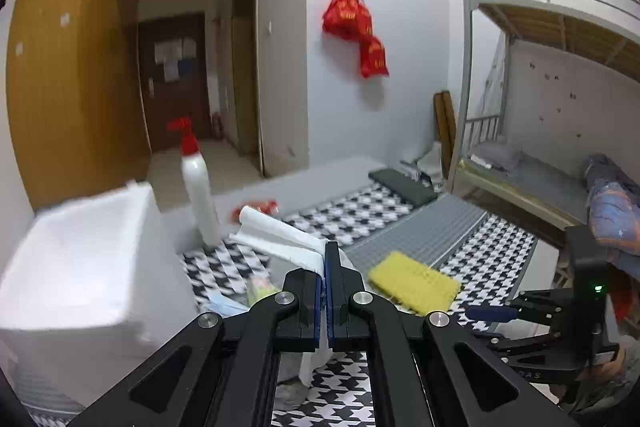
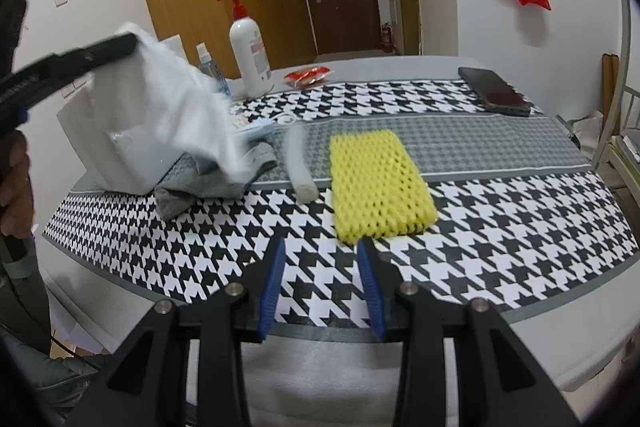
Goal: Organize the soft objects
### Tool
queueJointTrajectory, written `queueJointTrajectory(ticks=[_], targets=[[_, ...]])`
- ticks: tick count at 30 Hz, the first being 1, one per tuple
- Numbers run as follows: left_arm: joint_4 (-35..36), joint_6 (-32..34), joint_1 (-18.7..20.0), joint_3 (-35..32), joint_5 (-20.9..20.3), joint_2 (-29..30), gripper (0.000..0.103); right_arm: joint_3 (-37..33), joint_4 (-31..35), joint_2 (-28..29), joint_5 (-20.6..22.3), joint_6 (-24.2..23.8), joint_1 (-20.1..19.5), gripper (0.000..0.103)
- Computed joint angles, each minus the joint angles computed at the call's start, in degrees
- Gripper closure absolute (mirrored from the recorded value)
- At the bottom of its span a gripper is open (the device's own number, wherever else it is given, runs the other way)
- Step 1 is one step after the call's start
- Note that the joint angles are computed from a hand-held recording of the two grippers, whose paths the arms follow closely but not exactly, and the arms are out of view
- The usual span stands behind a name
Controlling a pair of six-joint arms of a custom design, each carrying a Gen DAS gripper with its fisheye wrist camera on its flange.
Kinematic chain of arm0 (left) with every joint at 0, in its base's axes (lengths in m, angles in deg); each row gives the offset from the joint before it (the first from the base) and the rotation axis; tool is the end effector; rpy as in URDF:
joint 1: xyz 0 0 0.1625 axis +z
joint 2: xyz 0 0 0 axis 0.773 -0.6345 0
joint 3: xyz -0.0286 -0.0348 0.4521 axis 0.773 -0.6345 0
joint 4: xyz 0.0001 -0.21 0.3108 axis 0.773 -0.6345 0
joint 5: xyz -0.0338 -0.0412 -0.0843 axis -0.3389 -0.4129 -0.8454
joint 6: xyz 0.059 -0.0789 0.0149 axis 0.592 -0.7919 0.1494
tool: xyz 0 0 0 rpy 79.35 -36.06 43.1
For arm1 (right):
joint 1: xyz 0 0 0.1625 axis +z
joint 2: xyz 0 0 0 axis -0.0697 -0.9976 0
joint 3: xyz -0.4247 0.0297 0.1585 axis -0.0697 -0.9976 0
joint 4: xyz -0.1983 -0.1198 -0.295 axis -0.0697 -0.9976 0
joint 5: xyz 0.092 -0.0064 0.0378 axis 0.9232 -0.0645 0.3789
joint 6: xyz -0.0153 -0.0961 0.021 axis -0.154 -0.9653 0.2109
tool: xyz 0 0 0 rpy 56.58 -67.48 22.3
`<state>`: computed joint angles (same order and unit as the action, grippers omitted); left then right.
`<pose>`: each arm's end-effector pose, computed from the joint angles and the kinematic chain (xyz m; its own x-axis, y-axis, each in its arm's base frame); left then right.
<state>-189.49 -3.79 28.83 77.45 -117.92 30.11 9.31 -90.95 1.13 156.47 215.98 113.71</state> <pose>-0.0067 -0.6539 0.2345 -0.2655 0.9202 -0.2877 0.9248 0.1587 -0.3458 0.2391 -0.5089 -0.1279 -0.7701 0.3868 0.5074 -0.2583 0.5382 -0.8023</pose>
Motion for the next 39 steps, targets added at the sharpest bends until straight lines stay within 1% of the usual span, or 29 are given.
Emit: queueJointTrajectory(ticks=[6, 10, 14, 17, 23, 25, 27, 34, 37, 38, 39], targets=[[3.8, 0.9, 0.5, -0.2, -3.1, -3.6, 0.102, 0.0, -0.6, 0.0, 0.1, -0.3, 0.5, 0.061], [4.3, 1.5, 1.3, 0.2, -4.5, -5.8, 0.102, -0.4, -0.7, 0.3, -0.1, -0.9, 1.0, 0.061], [4.3, 2.1, 1.9, 0.7, -3.8, -6.9, 0.102, -1.1, -0.9, 0.7, -0.4, -2.0, 1.8, 0.06], [4.3, 2.2, 2.7, 1.3, -2.5, -7.6, 0.102, -1.4, -1.1, 1.0, -0.7, -2.8, 2.3, 0.06], [4.2, 0.8, 4.3, 1.2, 1.2, -8.0, 0.102, -3.4, 0.4, 1.9, -1.1, -3.8, 3.1, 0.06], [4.1, 0.4, 4.8, 0.9, 2.6, -7.7, 0.102, -3.9, 0.5, 2.1, -1.2, -4.2, 3.2, 0.055], [4.5, -0.1, 5.3, 0.4, 4.3, -7.3, 0.102, -4.2, 0.7, 2.2, -1.2, -4.6, 3.2, 0.052], [2.4, -1.4, 6.4, -0.7, 12.4, -3.1, 0.102, -6.4, 3.6, 2.6, -1.0, -4.7, 2.7, 0.052], [1.7, -2.0, 6.6, -1.8, 16.1, -0.8, 0.099, -7.4, 4.9, 2.9, -1.3, -5.0, 2.5, 0.052], [0.2, -2.1, 6.5, -1.6, 17.7, 0.0, 0.094, -7.8, 5.4, 3.0, -1.4, -5.3, 2.4, 0.052], [-1.0, -2.1, 6.5, -1.5, 18.9, 0.7, 0.084, -8.4, 6.2, 3.2, -1.4, -5.3, 2.3, 0.052]])
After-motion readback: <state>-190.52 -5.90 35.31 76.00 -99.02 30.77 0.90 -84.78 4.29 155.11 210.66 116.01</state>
